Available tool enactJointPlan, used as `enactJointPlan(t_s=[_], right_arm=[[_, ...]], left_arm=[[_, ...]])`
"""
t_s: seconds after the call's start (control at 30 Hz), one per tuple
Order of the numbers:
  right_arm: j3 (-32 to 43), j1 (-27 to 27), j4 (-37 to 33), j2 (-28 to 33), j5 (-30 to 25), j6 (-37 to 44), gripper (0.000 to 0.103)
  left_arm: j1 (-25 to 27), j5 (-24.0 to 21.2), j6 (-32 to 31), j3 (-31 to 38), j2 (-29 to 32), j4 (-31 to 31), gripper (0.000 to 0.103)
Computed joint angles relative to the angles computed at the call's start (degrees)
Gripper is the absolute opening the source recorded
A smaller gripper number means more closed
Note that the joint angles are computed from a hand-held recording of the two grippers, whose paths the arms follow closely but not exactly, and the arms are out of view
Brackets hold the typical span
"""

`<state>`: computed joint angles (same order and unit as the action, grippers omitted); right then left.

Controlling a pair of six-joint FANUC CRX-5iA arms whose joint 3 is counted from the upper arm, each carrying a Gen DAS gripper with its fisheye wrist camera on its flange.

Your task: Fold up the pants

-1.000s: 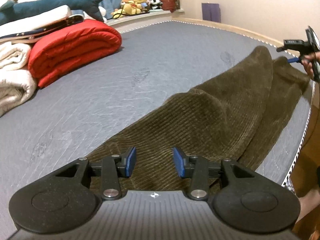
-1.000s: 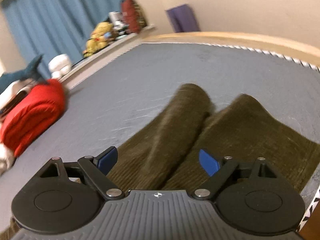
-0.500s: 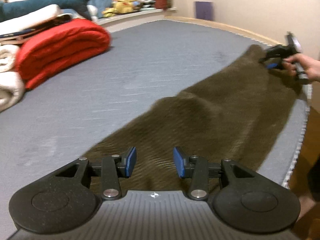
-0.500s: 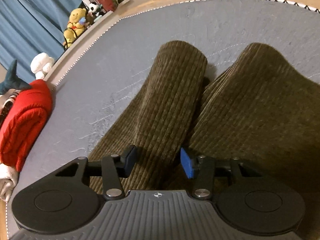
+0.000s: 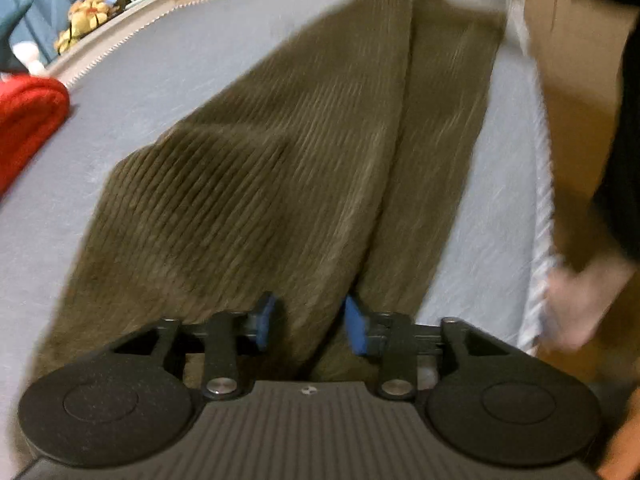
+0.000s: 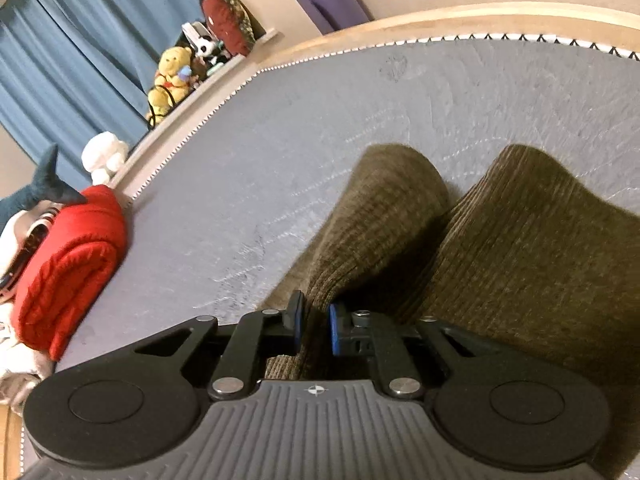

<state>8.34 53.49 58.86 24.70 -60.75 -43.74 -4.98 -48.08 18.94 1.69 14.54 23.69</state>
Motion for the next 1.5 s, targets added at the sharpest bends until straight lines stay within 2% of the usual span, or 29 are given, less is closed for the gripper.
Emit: enactJointPlan(t_s=[0.03,0.1,0.17,0.23,0.3,0.37,0.4,0.47,0.5,0.53,0.6,0.63,0.67,0.73,0.77,0.87,1.0,1.2,1.3,1.33,1.4,1.43,1.47,1.5], right_arm=[[-0.36,0.26,0.35,-0.54,-0.13,0.07,0.013],[-1.01,0.72,1.39,-1.64,-0.36,0.15,0.012],[-1.09,1.42,3.13,-2.65,-1.5,0.88,0.012],[1.58,3.13,2.04,-2.94,-6.04,4.59,0.012],[6.61,5.68,-2.01,-2.46,-13.4,9.49,0.012],[9.57,7.47,-6.01,-2.09,-18.13,12.49,0.012],[10.86,8.13,-9.94,-2.03,-19.33,15.12,0.012],[11.77,8.24,-16.39,-1.88,-19.49,20.57,0.016],[9.75,8.09,-18.98,-2.86,-18.26,19.64,0.017],[6.62,7.96,-20.04,-4.53,-16.26,15.92,0.019],[-0.07,8.14,-18.84,-8.13,-13.95,7.01,0.021],[-1.64,8.43,-17.75,-8.94,-15.08,4.73,0.027],[-3.27,8.96,-16.04,-9.78,-17.29,2.49,0.039],[-6.28,10.09,-12.85,-11.33,-21.24,-1.95,0.053],[-8.26,10.5,-11.89,-12.56,-21.99,-4.69,0.053],[-13.45,10.84,-11.31,-15.38,-19.37,-9.94,0.053],[-14.47,9.84,-13.74,-14.92,-17.14,-9.76,0.053],[-11.94,7.42,-15.22,-11.32,-21.05,-3.2,0.054],[-14.2,6.36,-14.32,-12.11,-17.85,-3.12,0.056],[-14.16,6.13,-13.96,-12.08,-16.79,-1.97,0.055],[-13.02,6.0,-13.03,-11.48,-16.24,1.47,0.033],[-12.14,5.99,-12.22,-10.86,-16.6,3.57,0.015],[-11.4,6.08,-11.24,-10.38,-17.24,4.96,0.008],[-10.51,6.3,-10.03,-9.65,-18.91,5.31,0.008]], left_arm=[[0.02,0.17,1.08,0.65,0.09,-0.96,0.009],[0.92,1.18,0.92,0.52,-0.47,2.46,0.008],[2.33,2.71,-2.76,-1.34,-2.34,9.49,0.008],[4.26,1.05,-6.43,-2.47,-3.82,15.62,0.008],[6.61,-3.6,-10.84,-2.72,-4.73,18.25,0.008],[8.14,-10.21,-13.06,-1.22,-4.16,14.76,0.008],[8.03,-11.82,-12.68,-0.46,-3.7,11.44,0.008],[6.26,-11.41,-10.34,0.77,-3.26,2.03,0.02],[5.72,-10.56,-10.7,0.47,-3.32,-0.22,0.022],[5.72,-10.38,-11.27,0.01,-3.45,0.15,0.025],[6.68,-11.27,-10.02,0.79,-2.63,4.81,0.035],[7.31,-11.42,-8.9,0.82,-2.32,8.33,0.045],[7.63,-10.79,-8.21,-0.1,-2.75,11.46,0.05],[7.71,-8.8,-6.85,-0.91,-2.88,15.47,0.051],[7.28,-7.48,-5.42,-0.66,-2.63,16.29,0.051],[6.27,-3.97,-1.53,0.34,-1.89,15.58,0.051],[5.56,-1.72,0.32,-0.04,-2.32,13.88,0.051],[6.23,-1.61,0.49,-0.53,-2.66,12.83,0.051],[6.21,-1.21,1.09,-0.3,-2.49,11.93,0.051],[6.25,-0.98,1.23,-0.23,-2.43,11.64,0.051],[6.37,-0.85,1.92,0.33,-2.19,11.06,0.051],[6.33,-0.67,2.43,0.59,-2.0,10.81,0.051],[6.26,-0.4,3.14,0.87,-1.8,10.6,0.051],[6.21,-0.23,3.6,1.08,-1.64,10.63,0.051]])
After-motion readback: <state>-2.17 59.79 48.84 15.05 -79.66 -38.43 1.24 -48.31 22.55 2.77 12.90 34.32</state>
